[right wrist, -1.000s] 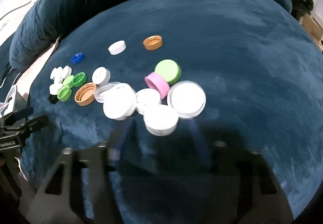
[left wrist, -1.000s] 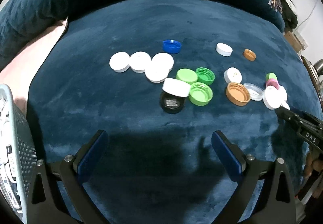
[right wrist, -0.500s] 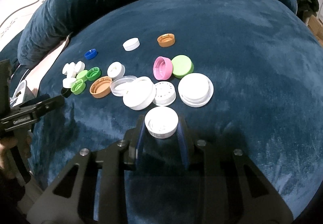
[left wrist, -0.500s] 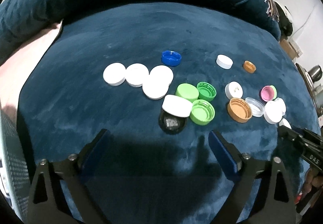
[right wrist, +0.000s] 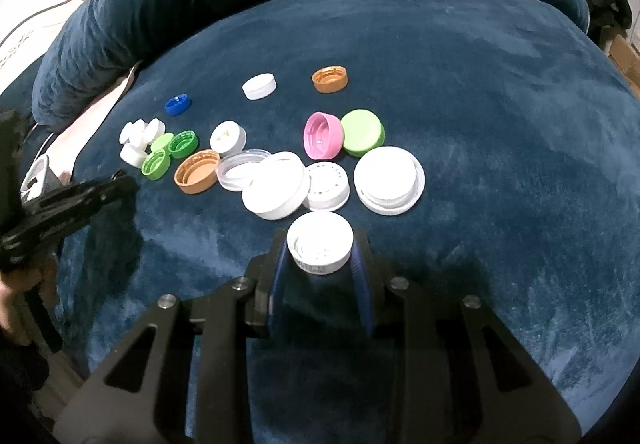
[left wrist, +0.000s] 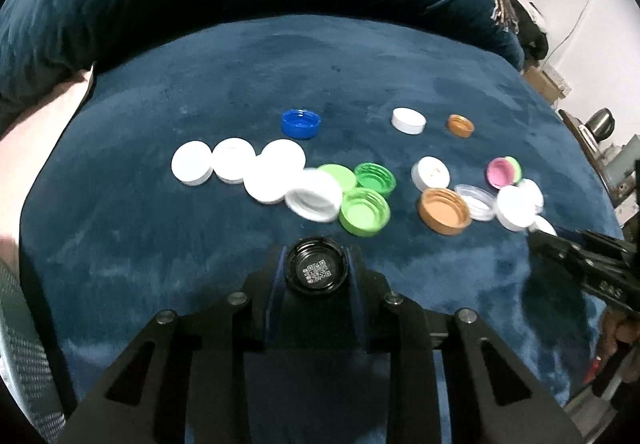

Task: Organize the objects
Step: 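Grasp a white cap with the right tool while the left grasps the black cap, then carry the black and white caps over the basket and release both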

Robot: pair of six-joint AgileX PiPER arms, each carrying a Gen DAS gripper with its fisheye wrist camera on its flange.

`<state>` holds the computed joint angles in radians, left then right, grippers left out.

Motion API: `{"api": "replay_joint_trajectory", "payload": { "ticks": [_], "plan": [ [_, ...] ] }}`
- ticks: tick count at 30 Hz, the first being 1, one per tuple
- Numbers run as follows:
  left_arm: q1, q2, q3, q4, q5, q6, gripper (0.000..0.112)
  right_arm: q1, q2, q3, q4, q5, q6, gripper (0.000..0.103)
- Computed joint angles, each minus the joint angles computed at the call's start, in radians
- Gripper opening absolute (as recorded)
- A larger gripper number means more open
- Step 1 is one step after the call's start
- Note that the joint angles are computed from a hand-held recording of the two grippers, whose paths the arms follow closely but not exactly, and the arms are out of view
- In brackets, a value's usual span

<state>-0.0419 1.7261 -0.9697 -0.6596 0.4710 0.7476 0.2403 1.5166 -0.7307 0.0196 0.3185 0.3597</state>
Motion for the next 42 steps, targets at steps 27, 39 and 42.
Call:
{"api": "replay_joint_trajectory", "payload": {
  "ticks": [27, 39, 42],
  "plan": [
    [0.351, -0.281, 0.075, -0.068, 0.158, 0.144, 0.030, 0.320, 0.091, -0.310, -0.128, 0.095, 0.178, 0.031],
    [0.773, -0.131, -0.215, -0.101, 0.338, 0.173, 0.030, 0.487, 0.302, -0.642, -0.012, 0.190, 0.061, 0.031],
    [0.823, -0.058, -0.319, -0.039, 0.364, 0.115, 0.030, 0.517, 0.365, -0.749, 0.018, 0.214, 0.051, 0.031]
  ]
}}
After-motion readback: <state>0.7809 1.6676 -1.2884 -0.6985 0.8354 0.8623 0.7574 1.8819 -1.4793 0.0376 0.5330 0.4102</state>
